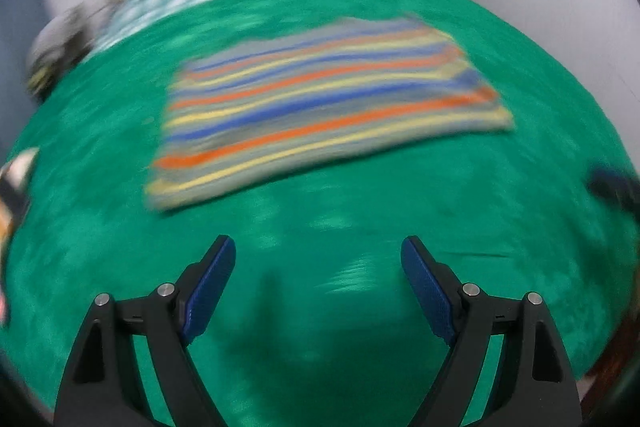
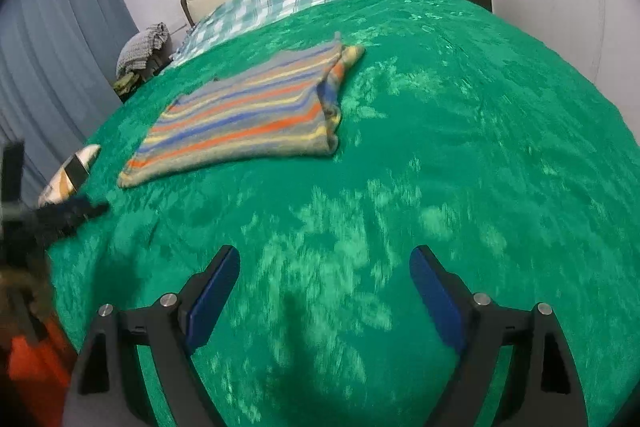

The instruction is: Fold small clothes

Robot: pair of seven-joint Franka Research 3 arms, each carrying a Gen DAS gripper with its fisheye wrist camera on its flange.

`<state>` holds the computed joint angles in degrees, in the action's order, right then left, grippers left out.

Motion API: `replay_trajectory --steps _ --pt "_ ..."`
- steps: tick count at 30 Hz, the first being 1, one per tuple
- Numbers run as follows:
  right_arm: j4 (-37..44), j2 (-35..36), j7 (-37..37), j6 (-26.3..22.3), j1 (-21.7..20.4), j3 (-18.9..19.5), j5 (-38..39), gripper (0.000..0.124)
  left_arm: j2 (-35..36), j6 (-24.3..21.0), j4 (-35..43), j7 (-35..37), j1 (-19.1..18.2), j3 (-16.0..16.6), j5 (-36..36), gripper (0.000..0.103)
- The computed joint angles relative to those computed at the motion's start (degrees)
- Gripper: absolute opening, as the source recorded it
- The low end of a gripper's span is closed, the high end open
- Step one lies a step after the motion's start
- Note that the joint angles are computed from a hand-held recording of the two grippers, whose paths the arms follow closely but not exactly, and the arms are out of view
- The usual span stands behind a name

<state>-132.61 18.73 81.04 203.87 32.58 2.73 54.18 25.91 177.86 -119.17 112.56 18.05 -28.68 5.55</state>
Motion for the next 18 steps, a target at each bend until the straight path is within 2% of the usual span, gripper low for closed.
replay_trajectory --steps 2,3,4,5,6,7,9,10,11,12,13,14,15,17,18 --pt "0.62 -0.03 1.63 -1.85 -10.01 6.56 -6.75 0.086 2.43 1.64 0.94 3.78 -0.27 -2.95 2.46 0.086" --pt "1.24 0.11 4.67 -3.83 -15.01 8.7 -12.88 0.086 3.88 2.03 1.92 5.07 -0.39 -4.27 3.67 0.086" --pt "1.49 0.37 11.51 -5.74 -20.01 10.33 -22.92 0.086 5.58 2.12 3.26 6.08 -0.53 -5.65 4.71 0.086" --pt "2.82 1.1 14.92 -7.68 -25.02 12.9 -28.95 0.086 7.63 1.83 5.19 6.8 -0.85 -6.9 5.51 0.086" --pt "4.54 2.19 14.75 -9.23 -30.02 16.49 -30.96 0.086 9.0 1.46 6.68 7.01 -1.23 -7.58 5.93 0.086" --pt "7.45 3.91 10.62 -11.32 -35.02 20.67 -28.95 0.086 11.94 0.66 10.14 7.18 -2.83 -8.11 6.18 0.086" --pt "14.63 8.61 -4.17 -16.33 -45.03 30.43 -18.51 0.086 16.28 -1.49 16.09 7.28 -5.87 -8.04 6.18 0.086" --pt "18.82 12.18 -6.93 -19.87 -50.03 34.52 -18.1 0.086 18.06 -2.33 18.97 7.17 -8.16 -6.96 6.1 0.086" --pt "21.2 15.36 -5.68 -21.96 -54.39 38.12 -21.72 0.086 19.16 -2.89 21.13 6.91 -10.52 -5.35 6.12 0.086" --pt "24.03 18.76 -0.4 -23.98 -57.01 39.71 -28.82 0.086 20.04 -3.64 23.15 6.58 -12.98 -3.41 6.26 0.086" --pt "26.36 21.63 6.25 -25.67 -58.94 40.8 -37.13 0.086 20.88 -4.56 24.52 7.08 -14.01 -2.91 6.28 0.08" --pt "30.53 25.37 9.15 -28.57 -60.04 41.82 -41.42 0.086 21.38 -4.73 24.98 7.82 -14.11 -3.11 6.02 0.068" --pt "35.54 28.49 9.29 -32.2 -59.23 41.38 -41.7 0.086 22.53 -5.06 25.59 9.49 -12.92 -5.15 5.41 0.061" --pt "44.73 32.58 8.5 -38.72 -55.38 38.28 -39.9 0.083 22.76 -5.49 26.23 10.06 -12.72 -5.64 3.96 0.023" --pt "49.74 35.69 10.13 -40.77 -54.08 38.02 -42.32 0.081 22.48 -4.87 26.06 9.72 -12.68 -5.37 3.15 0.016"
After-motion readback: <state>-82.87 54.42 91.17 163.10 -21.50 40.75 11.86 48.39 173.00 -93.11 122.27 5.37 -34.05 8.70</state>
